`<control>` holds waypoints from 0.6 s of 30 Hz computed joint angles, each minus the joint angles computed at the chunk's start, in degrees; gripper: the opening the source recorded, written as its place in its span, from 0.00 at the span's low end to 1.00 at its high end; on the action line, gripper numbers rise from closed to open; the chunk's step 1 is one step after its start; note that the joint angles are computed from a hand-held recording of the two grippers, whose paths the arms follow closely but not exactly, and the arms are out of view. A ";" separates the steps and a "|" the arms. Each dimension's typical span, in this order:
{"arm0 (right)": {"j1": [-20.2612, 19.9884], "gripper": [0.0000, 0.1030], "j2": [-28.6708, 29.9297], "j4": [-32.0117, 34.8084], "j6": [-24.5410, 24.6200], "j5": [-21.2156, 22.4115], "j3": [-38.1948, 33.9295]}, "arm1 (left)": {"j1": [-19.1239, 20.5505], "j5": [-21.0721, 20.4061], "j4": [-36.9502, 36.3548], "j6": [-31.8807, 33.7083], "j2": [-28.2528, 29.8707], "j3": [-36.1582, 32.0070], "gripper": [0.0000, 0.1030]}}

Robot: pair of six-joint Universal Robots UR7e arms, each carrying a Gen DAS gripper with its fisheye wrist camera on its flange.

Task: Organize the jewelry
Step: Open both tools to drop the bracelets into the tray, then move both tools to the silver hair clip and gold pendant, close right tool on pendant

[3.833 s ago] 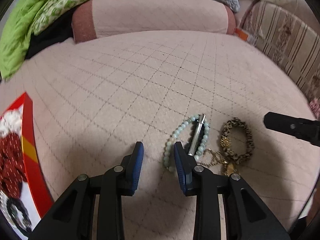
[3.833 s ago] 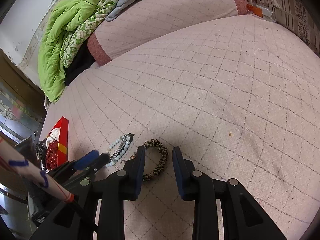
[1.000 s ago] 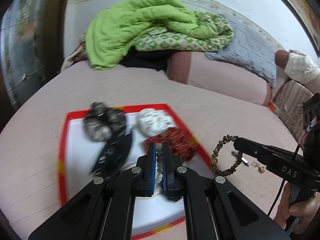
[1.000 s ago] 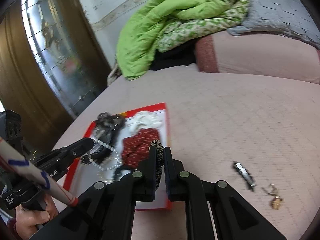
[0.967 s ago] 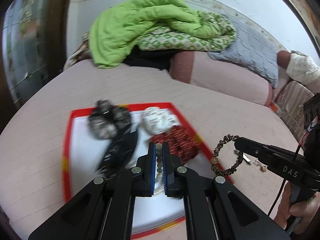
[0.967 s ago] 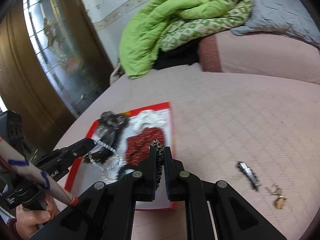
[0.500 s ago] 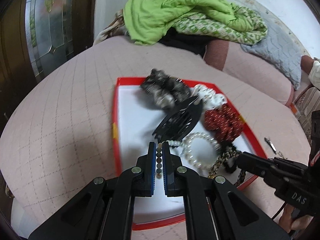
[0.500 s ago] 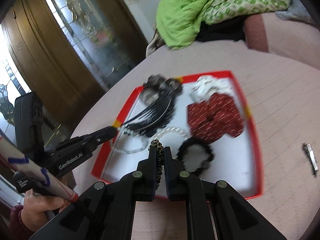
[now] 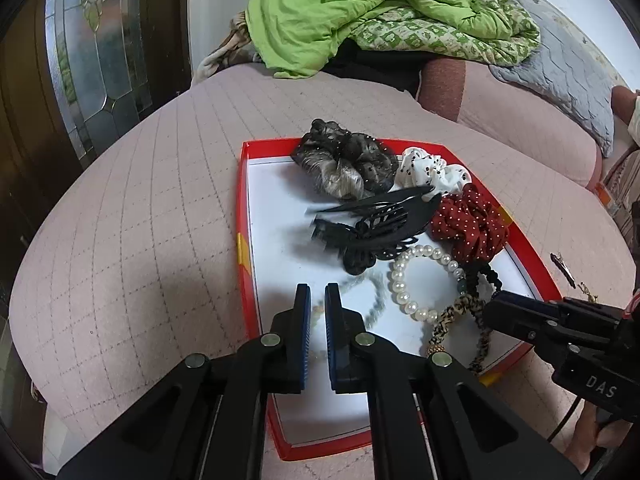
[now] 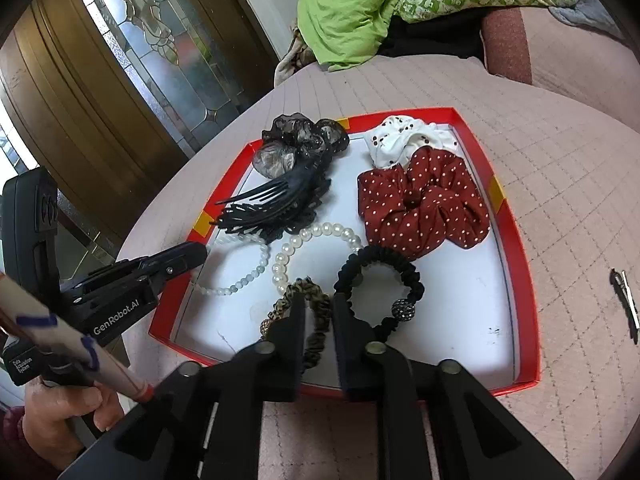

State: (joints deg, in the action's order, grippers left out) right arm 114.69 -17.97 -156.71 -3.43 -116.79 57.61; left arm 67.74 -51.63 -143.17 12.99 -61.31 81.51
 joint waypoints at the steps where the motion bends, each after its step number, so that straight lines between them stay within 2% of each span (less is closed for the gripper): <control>1: 0.05 0.19 -0.06 -0.11 -0.06 -0.03 0.03 | -0.06 0.00 -0.04 -0.01 0.06 0.00 0.08; 9: 0.22 0.20 -2.23 -3.32 -0.57 -0.08 2.71 | -1.55 -0.77 -6.10 3.08 0.35 1.46 0.09; 18: -0.92 0.20 -9.97 -9.98 2.14 -2.94 12.28 | -4.84 -3.79 -7.61 5.46 2.64 2.58 0.09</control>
